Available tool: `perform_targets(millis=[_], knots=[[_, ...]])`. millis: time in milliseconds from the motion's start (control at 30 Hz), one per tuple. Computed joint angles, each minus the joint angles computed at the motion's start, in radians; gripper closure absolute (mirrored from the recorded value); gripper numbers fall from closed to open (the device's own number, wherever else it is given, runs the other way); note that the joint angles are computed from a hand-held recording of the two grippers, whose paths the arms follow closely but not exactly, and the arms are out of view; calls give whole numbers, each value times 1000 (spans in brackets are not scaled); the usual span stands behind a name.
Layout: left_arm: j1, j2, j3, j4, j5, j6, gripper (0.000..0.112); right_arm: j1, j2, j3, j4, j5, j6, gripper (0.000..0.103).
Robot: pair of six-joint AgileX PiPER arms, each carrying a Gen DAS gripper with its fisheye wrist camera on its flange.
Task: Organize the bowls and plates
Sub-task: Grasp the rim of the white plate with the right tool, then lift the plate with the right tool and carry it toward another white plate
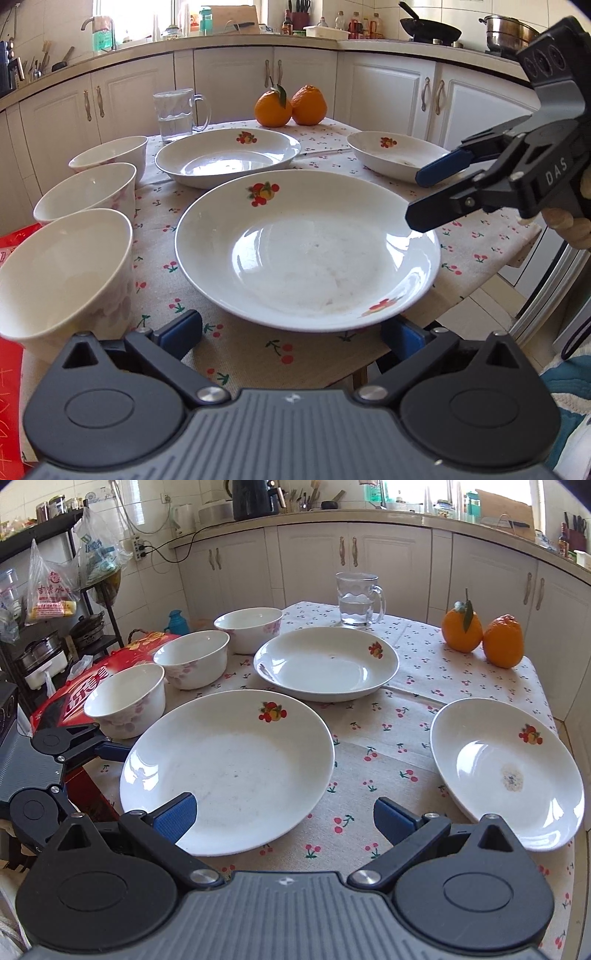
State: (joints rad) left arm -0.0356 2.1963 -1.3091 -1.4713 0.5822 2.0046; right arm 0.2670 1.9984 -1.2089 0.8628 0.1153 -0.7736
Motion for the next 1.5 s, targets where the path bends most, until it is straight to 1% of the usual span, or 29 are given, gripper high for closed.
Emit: perform_targets(millis=[100,267,333,433,567,833,933,1167,1333,1500], knots=[[-4,-1,-10,34,-7,-36,9,-20,45,-72,1,80,-18,0],[-9,-5,-12,49,-18,-55,9,-34,116,-175,-116,176,91,0],[-13,-6,-11,44,-24,-56,9,-38,134,-200,-126,203,95,0],[-6,0,-3,2,-10,-3,9,-43,161,-240,-155,239,114,0],[1,5,-22,49,9,-38,10,-52,202,-307,-190,292,141,0],[16,25,-57,89,62,-64,11,-68,286,-468,-252,410,164,0],[17,31,-71,107,78,-79,12,-80,327,-550,-262,470,163,0],[16,33,-82,127,87,-89,14,-107,430,-767,-285,633,189,0],[16,37,-98,155,96,-115,15,-126,512,-946,-305,762,228,7],[14,42,-113,176,101,-134,16,-137,587,-1116,-329,887,278,11]])
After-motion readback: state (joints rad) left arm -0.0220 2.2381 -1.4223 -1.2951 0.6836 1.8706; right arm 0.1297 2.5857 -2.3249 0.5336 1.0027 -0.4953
